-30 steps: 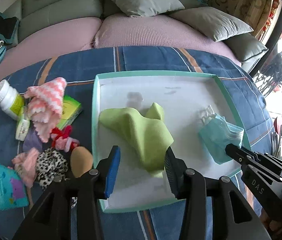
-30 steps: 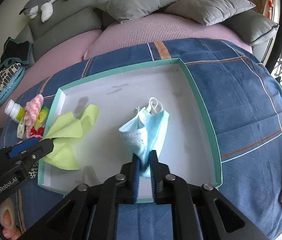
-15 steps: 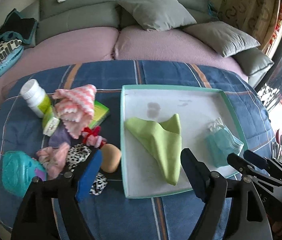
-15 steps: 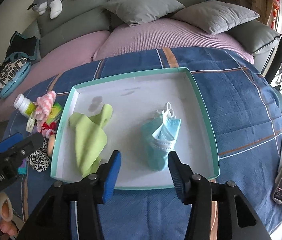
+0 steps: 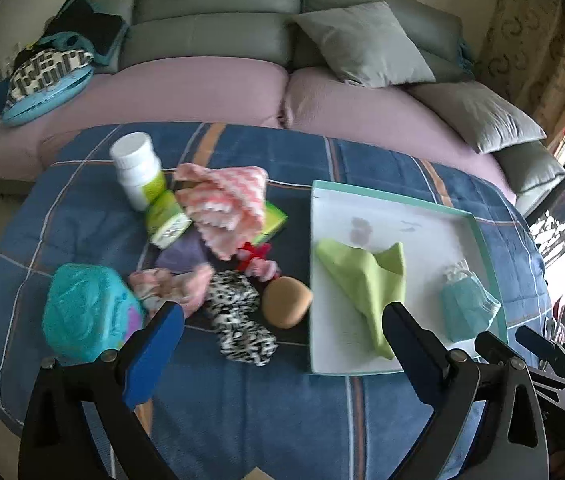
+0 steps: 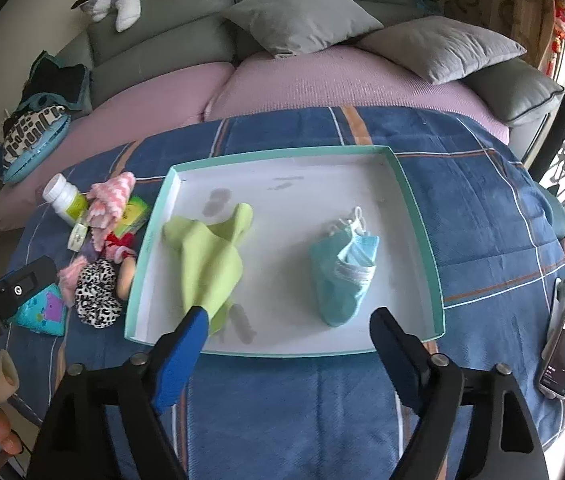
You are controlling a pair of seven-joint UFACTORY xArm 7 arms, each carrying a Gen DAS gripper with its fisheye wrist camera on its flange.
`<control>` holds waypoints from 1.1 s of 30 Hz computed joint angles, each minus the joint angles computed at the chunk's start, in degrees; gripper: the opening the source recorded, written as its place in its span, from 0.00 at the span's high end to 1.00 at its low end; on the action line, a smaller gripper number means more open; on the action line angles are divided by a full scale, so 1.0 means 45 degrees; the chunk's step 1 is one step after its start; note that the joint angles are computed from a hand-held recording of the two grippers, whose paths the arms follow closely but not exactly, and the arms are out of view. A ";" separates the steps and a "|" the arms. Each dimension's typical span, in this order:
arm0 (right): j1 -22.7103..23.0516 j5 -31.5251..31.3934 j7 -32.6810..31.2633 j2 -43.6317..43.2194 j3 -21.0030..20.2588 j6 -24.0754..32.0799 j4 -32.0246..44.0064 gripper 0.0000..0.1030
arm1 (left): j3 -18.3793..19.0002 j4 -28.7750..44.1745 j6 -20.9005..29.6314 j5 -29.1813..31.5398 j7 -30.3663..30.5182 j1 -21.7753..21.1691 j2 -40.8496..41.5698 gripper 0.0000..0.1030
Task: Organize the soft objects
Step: 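Move both tools back toward the remaining pile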
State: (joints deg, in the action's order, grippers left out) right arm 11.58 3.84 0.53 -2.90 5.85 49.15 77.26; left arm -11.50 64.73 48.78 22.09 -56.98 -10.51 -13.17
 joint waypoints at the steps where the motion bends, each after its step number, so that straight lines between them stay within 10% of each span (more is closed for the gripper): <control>1: 0.0036 -0.0006 0.0013 -0.0020 0.0037 0.0002 0.0006 0.15 | 0.0084 -0.0220 -0.0040 -0.0087 -0.0021 0.0028 -0.0258 0.03; 33: 0.2017 0.0300 -0.0209 0.2262 0.1060 0.0219 0.2667 0.02 | 0.1319 -0.1663 0.0172 -0.1917 0.2874 0.2448 -0.2862 0.03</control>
